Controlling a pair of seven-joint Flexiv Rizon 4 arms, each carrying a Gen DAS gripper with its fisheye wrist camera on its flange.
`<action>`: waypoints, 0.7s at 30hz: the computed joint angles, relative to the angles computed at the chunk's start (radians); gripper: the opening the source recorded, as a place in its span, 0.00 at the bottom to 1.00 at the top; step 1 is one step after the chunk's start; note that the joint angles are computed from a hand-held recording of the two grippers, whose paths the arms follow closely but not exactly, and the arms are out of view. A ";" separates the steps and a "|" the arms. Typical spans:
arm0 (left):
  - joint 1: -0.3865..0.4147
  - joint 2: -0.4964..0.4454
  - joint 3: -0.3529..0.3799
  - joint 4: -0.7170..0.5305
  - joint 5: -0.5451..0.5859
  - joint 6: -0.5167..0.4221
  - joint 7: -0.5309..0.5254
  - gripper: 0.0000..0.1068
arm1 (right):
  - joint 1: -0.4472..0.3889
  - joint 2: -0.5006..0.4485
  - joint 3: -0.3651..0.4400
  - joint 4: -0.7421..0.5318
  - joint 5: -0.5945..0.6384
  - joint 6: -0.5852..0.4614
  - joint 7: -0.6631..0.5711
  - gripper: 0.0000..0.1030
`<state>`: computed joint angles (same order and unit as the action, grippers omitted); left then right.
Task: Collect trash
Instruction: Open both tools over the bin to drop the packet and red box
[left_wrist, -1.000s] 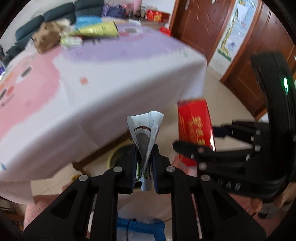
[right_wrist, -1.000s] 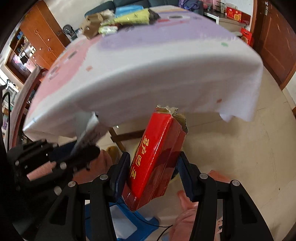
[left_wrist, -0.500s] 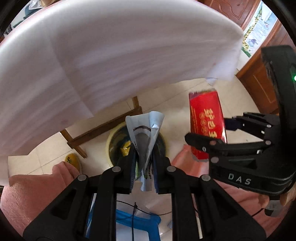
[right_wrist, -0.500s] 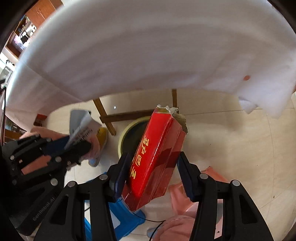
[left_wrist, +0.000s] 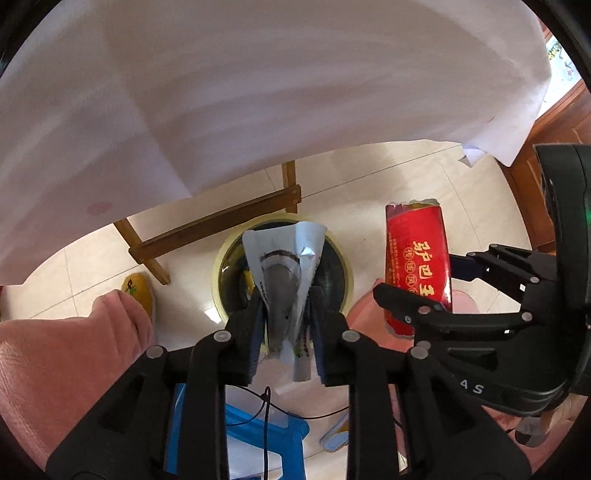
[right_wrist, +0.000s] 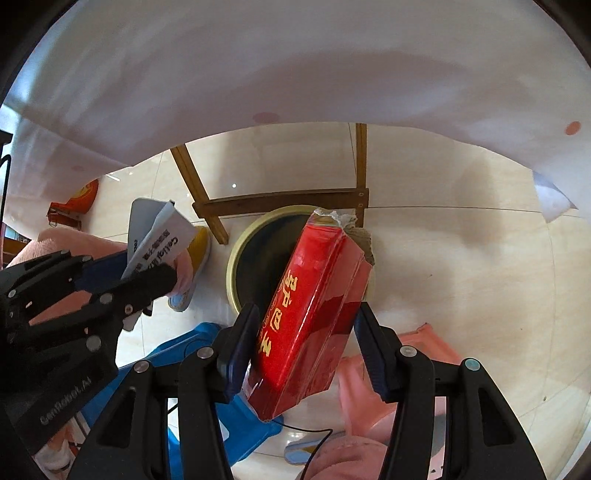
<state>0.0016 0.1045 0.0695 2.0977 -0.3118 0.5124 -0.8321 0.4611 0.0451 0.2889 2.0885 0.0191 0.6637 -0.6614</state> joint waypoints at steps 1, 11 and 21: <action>0.000 -0.004 -0.002 -0.005 0.004 -0.004 -0.003 0.22 | -0.002 0.003 -0.001 0.003 0.004 0.002 -0.003 0.52; 0.000 -0.013 -0.001 -0.004 -0.013 0.017 0.008 0.55 | 0.003 -0.018 -0.001 -0.001 -0.015 0.011 0.044 0.53; 0.008 -0.004 0.007 -0.003 -0.021 0.006 0.054 0.63 | 0.006 -0.043 -0.002 -0.015 -0.025 0.033 0.032 0.57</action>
<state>0.0095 0.1007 0.0767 2.0945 -0.3331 0.5183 -0.7786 0.4669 0.0020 0.2869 2.0738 -0.0054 0.6970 -0.6293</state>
